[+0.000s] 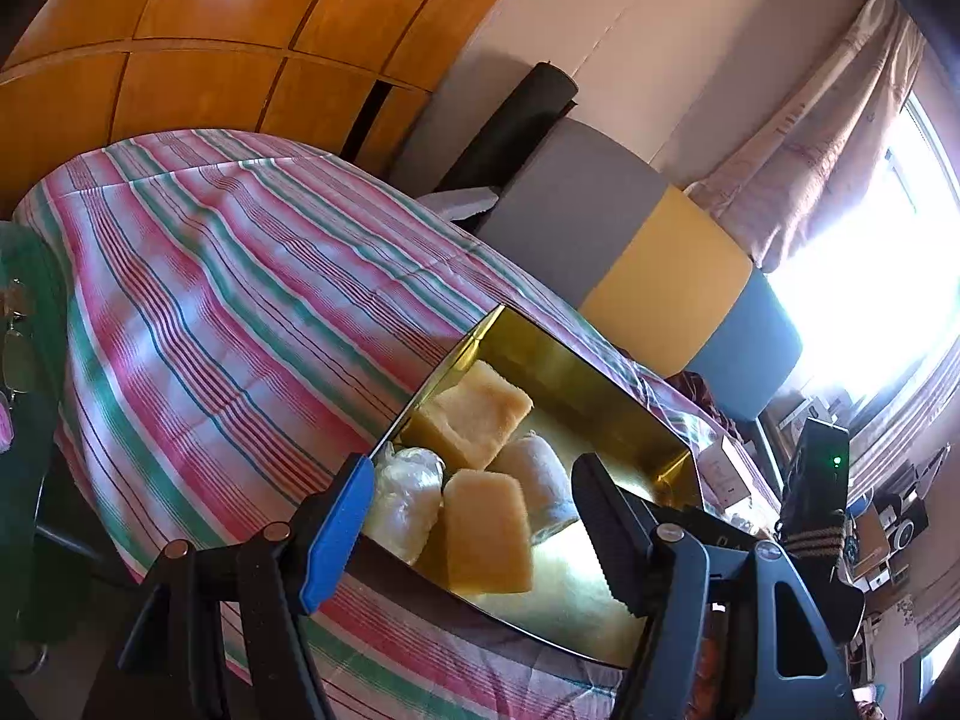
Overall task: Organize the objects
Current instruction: 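Withdraw both open tools from the tray toward the remaining items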
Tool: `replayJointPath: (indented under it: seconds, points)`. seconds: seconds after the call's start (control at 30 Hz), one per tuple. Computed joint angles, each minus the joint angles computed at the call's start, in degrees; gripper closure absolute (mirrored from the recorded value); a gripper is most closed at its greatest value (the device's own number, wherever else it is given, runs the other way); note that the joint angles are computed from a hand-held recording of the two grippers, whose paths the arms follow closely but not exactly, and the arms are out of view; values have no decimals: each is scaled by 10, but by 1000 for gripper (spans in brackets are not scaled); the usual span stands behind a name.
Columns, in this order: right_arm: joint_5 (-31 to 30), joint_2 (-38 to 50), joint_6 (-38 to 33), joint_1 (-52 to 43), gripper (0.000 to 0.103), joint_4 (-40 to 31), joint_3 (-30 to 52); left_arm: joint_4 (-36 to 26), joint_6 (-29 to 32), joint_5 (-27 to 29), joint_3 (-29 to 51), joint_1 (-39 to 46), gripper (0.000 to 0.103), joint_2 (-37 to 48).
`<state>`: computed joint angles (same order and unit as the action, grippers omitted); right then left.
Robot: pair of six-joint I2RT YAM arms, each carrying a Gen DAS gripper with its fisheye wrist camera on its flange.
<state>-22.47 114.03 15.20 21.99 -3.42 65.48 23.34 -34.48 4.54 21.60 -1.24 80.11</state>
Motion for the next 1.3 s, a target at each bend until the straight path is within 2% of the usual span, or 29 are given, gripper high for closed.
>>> replayJointPath:
  seconds: [0.37,0.47,0.63,0.87,0.97,1.07,1.2,1.3]
  points:
    - [79,-117,-94,20,36,38,-102,-7,9,-12,4,-32,34,-2]
    - [64,-148,-101,-6,36,38,-127,-9,15,-8,8,-44,34,5]
    - [72,-193,-125,-53,36,36,-165,24,40,46,14,-73,30,33]
    - [62,-251,-192,-179,35,19,-224,29,88,45,25,-158,29,43]
    - [62,-249,-247,-247,30,6,-237,26,108,36,34,-202,29,53]
    - [67,-217,-308,-321,30,-9,-235,13,112,25,47,-246,29,65]
    - [85,-153,-373,-410,30,-38,-189,-10,115,-5,72,-309,29,79]
    - [99,-118,-402,-461,30,-29,-146,-29,125,-13,95,-345,29,92]
